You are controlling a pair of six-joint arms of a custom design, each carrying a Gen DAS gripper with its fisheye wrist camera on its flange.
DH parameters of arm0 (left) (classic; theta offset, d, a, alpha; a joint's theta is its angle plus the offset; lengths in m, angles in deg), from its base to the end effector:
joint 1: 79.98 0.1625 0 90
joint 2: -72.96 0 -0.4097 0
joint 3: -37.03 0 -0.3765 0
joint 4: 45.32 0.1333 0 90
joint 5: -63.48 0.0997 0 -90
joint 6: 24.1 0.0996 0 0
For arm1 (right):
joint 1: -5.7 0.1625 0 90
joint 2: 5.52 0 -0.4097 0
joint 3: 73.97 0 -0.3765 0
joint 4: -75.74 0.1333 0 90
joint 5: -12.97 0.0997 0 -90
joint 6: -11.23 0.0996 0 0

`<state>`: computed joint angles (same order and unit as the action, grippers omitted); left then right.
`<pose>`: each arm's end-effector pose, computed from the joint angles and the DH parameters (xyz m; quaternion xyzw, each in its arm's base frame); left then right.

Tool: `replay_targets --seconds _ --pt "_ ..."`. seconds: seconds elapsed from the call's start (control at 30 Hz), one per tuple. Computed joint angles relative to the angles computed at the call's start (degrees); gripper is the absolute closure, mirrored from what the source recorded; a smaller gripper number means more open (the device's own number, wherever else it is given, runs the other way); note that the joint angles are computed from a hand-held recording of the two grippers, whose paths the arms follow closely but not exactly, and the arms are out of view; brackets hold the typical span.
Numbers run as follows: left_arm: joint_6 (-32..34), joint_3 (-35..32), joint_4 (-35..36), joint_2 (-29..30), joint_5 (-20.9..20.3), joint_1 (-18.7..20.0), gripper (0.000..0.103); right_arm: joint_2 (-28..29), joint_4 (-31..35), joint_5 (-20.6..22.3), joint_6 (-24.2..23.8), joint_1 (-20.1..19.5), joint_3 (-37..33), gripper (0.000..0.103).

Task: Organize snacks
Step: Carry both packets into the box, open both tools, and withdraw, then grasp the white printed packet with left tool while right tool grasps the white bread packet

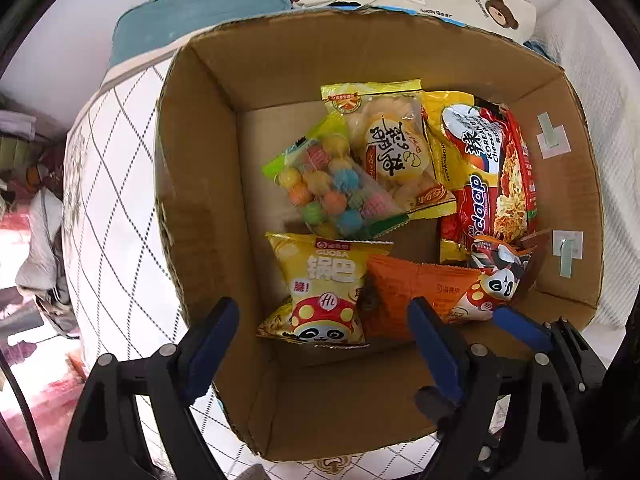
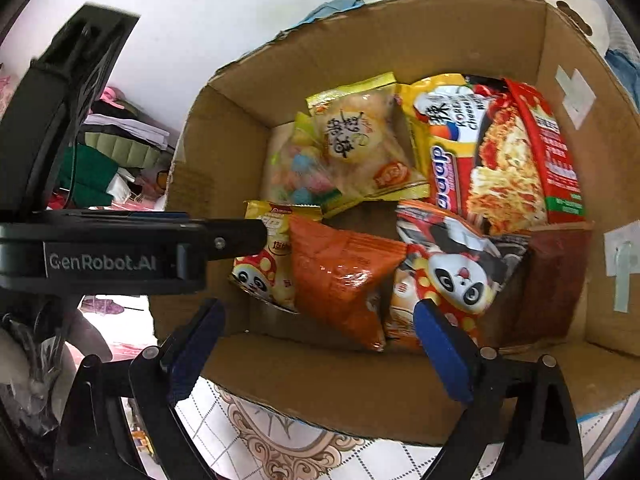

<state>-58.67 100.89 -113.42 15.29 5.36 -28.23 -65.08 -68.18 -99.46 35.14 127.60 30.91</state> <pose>-0.2512 -0.6189 0.3465 0.0966 0.9302 0.0297 0.3529 0.3899 -0.4460 0.1719 0.0536 -0.9768 0.1558 0.1370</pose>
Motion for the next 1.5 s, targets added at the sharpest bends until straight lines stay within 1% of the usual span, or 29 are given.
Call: replay_targets --seconds 0.13,0.23,0.43,0.57,0.63,0.73,0.83,0.93,1.07,1.1,1.17,1.3,1.43,1.5 --pt "-2.15 3.48 -2.50 -2.30 0.76 -0.63 0.017 -0.72 2.15 -2.29 0.41 0.14 -0.62 0.006" --pt "-3.56 7.42 -5.43 -4.77 1.58 -1.47 0.017 -1.84 3.61 -4.67 0.94 0.41 -0.65 0.006" --pt "-6.30 15.67 -11.84 -10.08 3.15 -3.79 0.017 -3.51 7.33 -12.19 0.59 1.43 -1.03 0.006" --pt "-7.84 19.58 -15.39 -12.65 5.26 -6.01 0.017 -5.07 7.71 -15.90 0.02 2.37 0.02 0.006" --pt "-8.81 21.36 -16.86 -13.92 6.35 -7.03 0.017 -5.69 7.27 -16.79 -0.53 2.68 0.68 0.006" --pt "-10.59 24.67 -19.02 -16.44 8.09 -9.17 0.017 -7.28 6.72 -19.41 -1.50 4.04 2.03 0.006" --pt "-11.57 27.10 -20.36 -18.18 9.54 -10.70 0.017 -8.59 5.72 -20.59 -2.67 5.09 3.13 0.006" --pt "-13.13 29.08 -20.70 -20.21 10.79 -12.40 0.017 -9.74 5.38 -22.08 -2.93 6.36 3.76 0.006" --pt "-14.23 31.35 -20.62 -23.04 13.61 -15.60 0.017 -12.06 4.56 -23.69 -2.12 8.57 5.14 0.006" --pt "-14.71 31.72 -19.94 -23.70 14.54 -16.56 0.017 -12.44 4.41 -24.32 -1.95 9.19 5.41 0.006" --pt "-15.16 32.31 -19.65 -25.00 14.98 -17.96 0.017 -13.00 4.91 -26.13 -1.18 10.70 5.67 0.006" --pt "-15.90 33.42 -18.14 -27.51 16.66 -21.35 0.017 -14.54 6.18 -28.14 1.57 13.80 6.19 0.006" --pt "-16.67 34.38 -17.07 -29.87 16.74 -24.16 0.017 -15.57 7.95 -30.29 4.45 16.90 6.17 0.006" --pt "-16.82 34.66 -16.72 -30.50 16.77 -24.79 0.017 -16.13 8.84 -31.21 6.09 18.54 6.10 0.005"
